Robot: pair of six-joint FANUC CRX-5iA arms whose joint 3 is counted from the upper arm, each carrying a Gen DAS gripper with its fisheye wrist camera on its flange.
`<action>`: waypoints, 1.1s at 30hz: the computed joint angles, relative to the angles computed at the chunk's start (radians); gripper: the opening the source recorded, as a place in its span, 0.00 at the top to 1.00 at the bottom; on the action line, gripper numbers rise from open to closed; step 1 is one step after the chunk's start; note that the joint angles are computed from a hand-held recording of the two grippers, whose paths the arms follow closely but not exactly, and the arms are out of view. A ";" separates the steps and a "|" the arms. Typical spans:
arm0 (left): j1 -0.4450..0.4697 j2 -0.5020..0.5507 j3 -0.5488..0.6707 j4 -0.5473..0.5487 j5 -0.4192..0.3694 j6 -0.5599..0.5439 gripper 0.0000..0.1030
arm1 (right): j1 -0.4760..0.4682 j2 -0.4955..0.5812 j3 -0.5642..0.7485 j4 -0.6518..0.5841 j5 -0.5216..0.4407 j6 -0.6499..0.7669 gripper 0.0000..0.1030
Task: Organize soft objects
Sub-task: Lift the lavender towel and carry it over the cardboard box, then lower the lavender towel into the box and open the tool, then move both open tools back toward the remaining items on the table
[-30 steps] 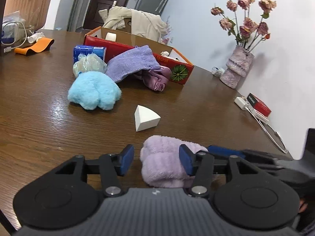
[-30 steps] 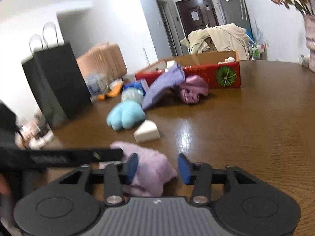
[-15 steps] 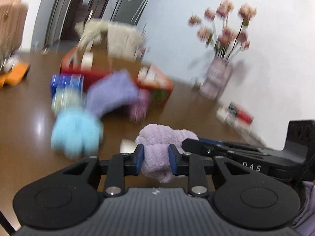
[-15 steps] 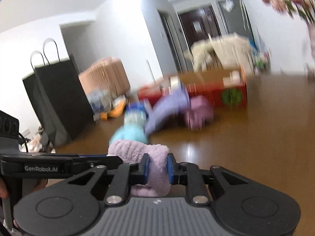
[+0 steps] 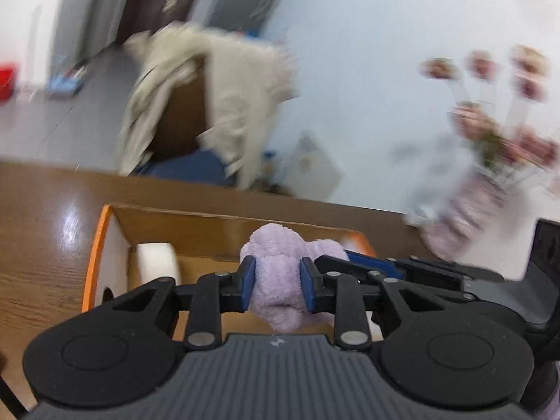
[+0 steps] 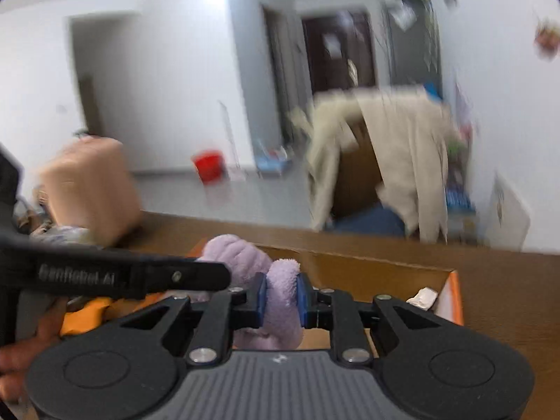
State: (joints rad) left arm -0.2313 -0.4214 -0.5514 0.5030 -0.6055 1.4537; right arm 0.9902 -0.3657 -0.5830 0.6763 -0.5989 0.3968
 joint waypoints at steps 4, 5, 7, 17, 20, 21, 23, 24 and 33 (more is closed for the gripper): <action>-0.005 0.148 0.128 -0.267 -0.040 0.193 0.73 | -0.067 0.214 0.135 -0.091 0.010 0.141 0.83; -0.013 0.159 0.149 -0.342 -0.053 0.239 0.73 | -0.071 0.238 0.141 -0.085 0.025 0.135 0.83; -0.012 0.164 0.159 -0.415 -0.065 0.293 0.68 | -0.069 0.265 0.131 -0.058 0.055 0.121 0.79; 0.006 0.041 0.109 -0.374 -0.070 0.257 0.45 | -0.087 0.185 0.105 -0.183 0.073 0.129 0.57; -0.013 -0.025 0.148 -0.423 -0.126 0.288 0.40 | -0.059 0.103 0.086 -0.086 0.009 0.058 0.57; -0.019 -0.049 0.161 -0.438 -0.146 0.297 0.38 | -0.044 0.069 0.081 -0.054 -0.021 0.038 0.56; -0.038 -0.103 0.191 -0.476 -0.194 0.322 0.32 | -0.007 0.000 0.072 0.004 -0.092 -0.001 0.52; -0.050 -0.125 0.204 -0.498 -0.212 0.336 0.31 | 0.020 -0.037 0.071 0.031 -0.138 -0.017 0.46; -0.377 -0.254 0.387 -0.887 -0.486 0.590 0.23 | 0.385 -0.339 0.033 0.208 -0.608 -0.098 0.35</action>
